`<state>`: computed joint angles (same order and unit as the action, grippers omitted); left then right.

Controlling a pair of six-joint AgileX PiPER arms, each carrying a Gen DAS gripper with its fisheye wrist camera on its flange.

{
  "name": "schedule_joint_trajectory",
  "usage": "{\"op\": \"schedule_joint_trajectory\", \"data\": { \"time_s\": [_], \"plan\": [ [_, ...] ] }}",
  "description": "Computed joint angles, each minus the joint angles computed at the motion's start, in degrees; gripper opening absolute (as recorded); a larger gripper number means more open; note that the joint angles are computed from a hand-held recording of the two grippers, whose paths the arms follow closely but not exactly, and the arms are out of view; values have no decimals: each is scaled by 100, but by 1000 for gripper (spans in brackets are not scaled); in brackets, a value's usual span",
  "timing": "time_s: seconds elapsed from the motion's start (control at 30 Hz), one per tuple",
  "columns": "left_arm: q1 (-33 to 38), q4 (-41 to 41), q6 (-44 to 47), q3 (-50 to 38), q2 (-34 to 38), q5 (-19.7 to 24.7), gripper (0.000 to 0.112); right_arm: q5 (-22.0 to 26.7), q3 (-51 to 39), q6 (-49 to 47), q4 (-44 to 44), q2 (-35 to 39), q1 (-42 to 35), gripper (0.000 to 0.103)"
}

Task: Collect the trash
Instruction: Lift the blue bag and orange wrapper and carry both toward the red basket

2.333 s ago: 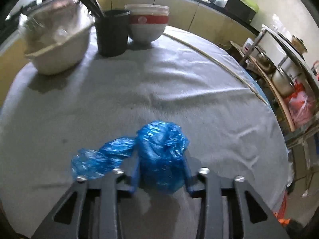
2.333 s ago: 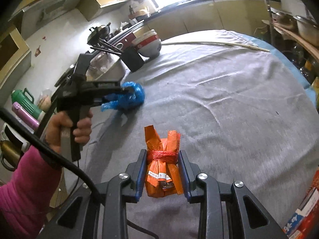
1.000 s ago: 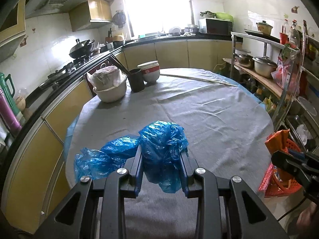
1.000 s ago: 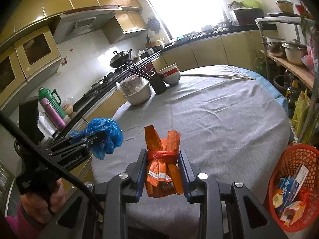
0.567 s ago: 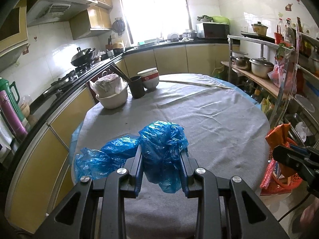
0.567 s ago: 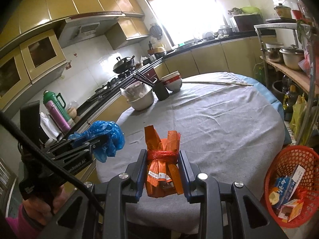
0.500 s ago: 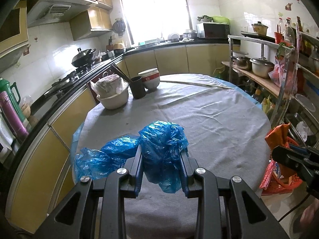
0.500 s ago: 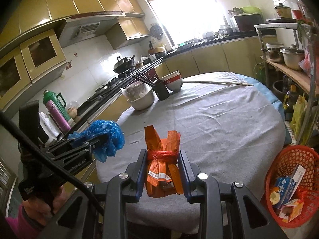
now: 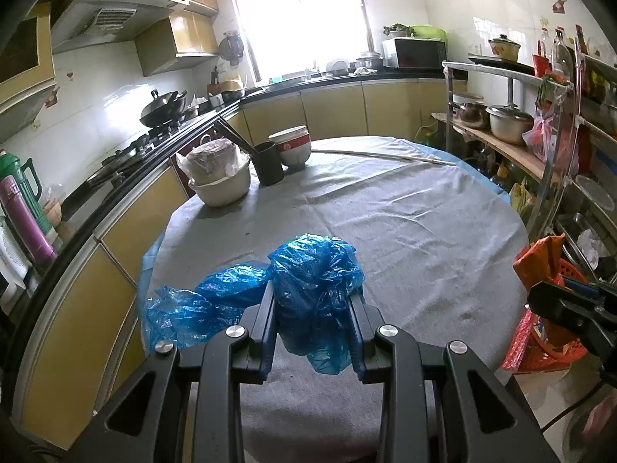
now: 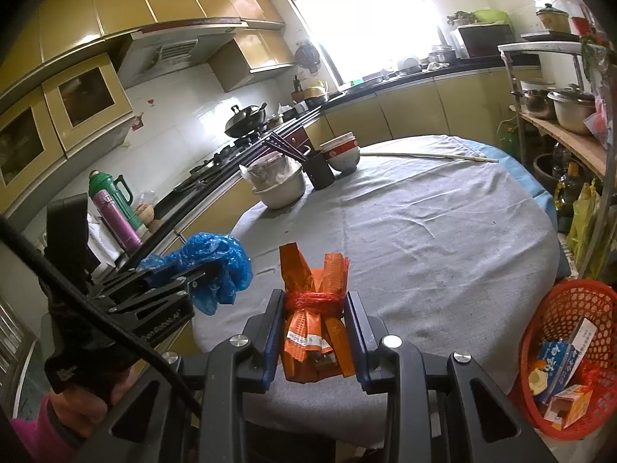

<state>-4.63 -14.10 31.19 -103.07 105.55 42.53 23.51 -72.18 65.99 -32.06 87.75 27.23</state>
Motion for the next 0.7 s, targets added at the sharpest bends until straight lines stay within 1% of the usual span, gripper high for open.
{"op": "schedule_joint_trajectory", "data": {
  "time_s": [0.53,0.7],
  "plan": [
    [-17,-43,225,245,-88,-100,33,-127,135,188,-86,-84,-6,33],
    [-29,14,209,211,-34,-45,34,-189,262,401,-215,-133,-1,33]
  ]
}}
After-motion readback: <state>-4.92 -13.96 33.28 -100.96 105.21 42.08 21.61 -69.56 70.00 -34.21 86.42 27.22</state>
